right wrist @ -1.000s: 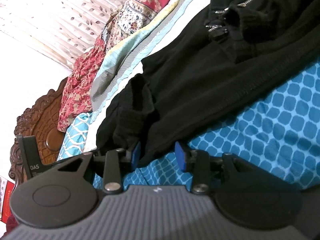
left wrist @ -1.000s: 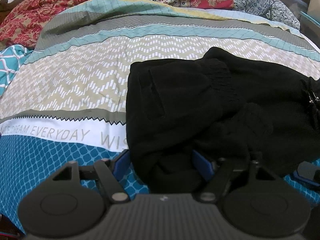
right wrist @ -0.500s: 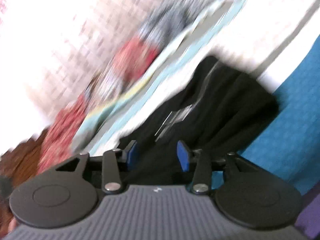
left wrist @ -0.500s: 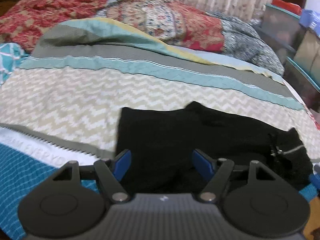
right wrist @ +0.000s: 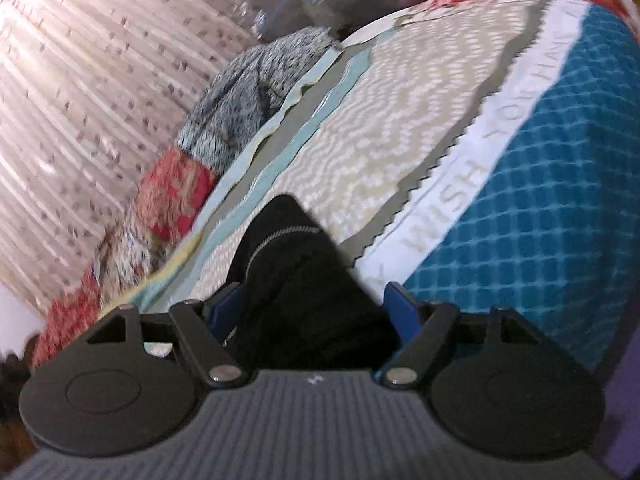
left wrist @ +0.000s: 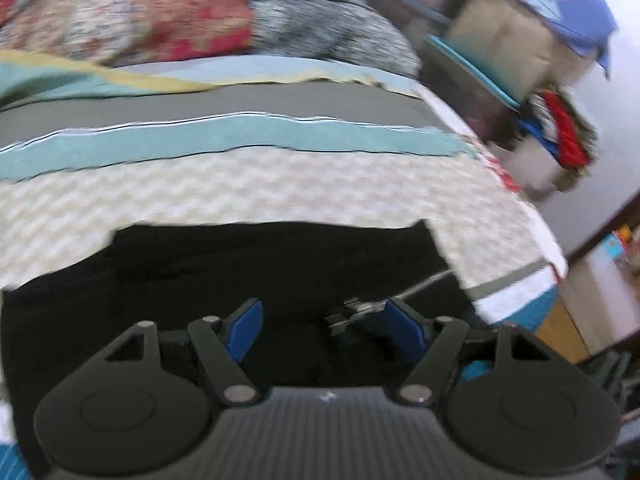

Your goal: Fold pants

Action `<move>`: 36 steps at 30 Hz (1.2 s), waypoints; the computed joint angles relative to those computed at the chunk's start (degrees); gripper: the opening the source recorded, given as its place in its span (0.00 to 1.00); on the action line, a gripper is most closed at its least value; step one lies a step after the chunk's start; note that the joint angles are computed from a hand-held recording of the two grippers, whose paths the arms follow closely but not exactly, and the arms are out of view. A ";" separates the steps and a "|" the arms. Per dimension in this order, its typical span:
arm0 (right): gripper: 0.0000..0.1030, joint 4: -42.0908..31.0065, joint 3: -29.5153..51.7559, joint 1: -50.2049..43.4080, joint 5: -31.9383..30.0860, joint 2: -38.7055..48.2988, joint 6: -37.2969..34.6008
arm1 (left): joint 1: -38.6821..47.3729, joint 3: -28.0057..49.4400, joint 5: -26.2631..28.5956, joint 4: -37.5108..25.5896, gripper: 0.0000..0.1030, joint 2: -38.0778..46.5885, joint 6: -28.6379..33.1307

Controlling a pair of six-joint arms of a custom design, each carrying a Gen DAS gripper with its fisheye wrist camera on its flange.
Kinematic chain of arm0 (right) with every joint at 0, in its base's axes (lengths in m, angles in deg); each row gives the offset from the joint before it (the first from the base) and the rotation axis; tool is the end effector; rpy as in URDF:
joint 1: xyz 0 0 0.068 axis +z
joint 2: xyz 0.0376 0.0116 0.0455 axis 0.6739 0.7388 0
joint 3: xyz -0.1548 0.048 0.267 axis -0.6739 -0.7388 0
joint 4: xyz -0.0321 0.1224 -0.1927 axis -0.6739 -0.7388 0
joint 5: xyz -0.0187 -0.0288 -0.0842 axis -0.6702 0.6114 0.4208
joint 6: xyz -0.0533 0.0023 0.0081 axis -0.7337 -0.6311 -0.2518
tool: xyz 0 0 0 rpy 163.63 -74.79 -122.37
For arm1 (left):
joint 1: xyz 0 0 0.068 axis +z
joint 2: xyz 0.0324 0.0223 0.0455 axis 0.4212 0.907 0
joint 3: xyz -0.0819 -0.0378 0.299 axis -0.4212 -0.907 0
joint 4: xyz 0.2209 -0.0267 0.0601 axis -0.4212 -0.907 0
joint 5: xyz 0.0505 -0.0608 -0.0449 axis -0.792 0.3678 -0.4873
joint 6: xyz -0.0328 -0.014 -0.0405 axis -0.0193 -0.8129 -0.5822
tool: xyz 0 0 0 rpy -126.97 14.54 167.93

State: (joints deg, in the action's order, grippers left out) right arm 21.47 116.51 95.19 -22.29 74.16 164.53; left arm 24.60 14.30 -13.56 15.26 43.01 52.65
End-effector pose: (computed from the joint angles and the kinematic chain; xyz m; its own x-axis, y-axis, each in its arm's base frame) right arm 0.2329 0.2608 0.0388 -0.1479 0.8276 -0.5414 0.4879 0.5372 0.6880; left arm 0.4235 -0.0225 0.2235 -0.7116 0.4619 -0.5294 0.6673 0.6800 -0.3038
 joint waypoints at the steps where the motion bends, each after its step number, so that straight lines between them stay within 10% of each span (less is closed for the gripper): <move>1: 0.30 -2.22 0.69 -0.24 -0.98 -0.66 -1.36 | -1.41 -0.82 0.02 0.70 0.68 -0.39 -0.60; 12: 0.20 -6.40 18.50 4.44 0.61 0.15 -35.65 | -12.85 -4.81 -5.43 5.07 0.76 -1.38 -3.49; 13: 0.20 -7.79 20.85 4.82 0.70 0.84 -38.34 | -13.23 -6.24 -6.96 6.99 0.69 -1.76 -3.05; 14: 0.20 -8.54 22.49 5.19 0.86 1.36 -40.33 | -13.27 -8.13 -8.04 9.56 0.36 -2.28 -2.66; 16: 0.21 -10.07 25.32 5.62 1.27 2.18 -43.15 | -11.80 -7.58 -7.28 9.69 0.18 -1.30 -1.57; 22: 0.63 -6.88 24.25 7.04 1.94 3.29 -44.82 | -2.99 7.22 1.92 -5.47 0.14 5.58 -0.20; 26: 0.65 -10.29 29.19 6.23 -1.30 6.01 -47.32 | 1.61 14.95 4.69 -13.50 0.14 9.58 1.73; 29: 0.56 -20.04 37.77 5.01 -3.52 8.85 -48.25 | 4.98 18.65 6.60 -17.48 0.14 11.95 2.82; 31: 0.14 -24.23 41.53 4.33 -5.14 9.79 -47.87 | 7.01 21.01 7.16 -19.47 0.14 13.42 3.58; 36: 0.13 -25.15 46.79 5.55 -5.63 10.53 -52.40 | 11.78 31.24 9.66 -25.78 0.14 19.04 3.44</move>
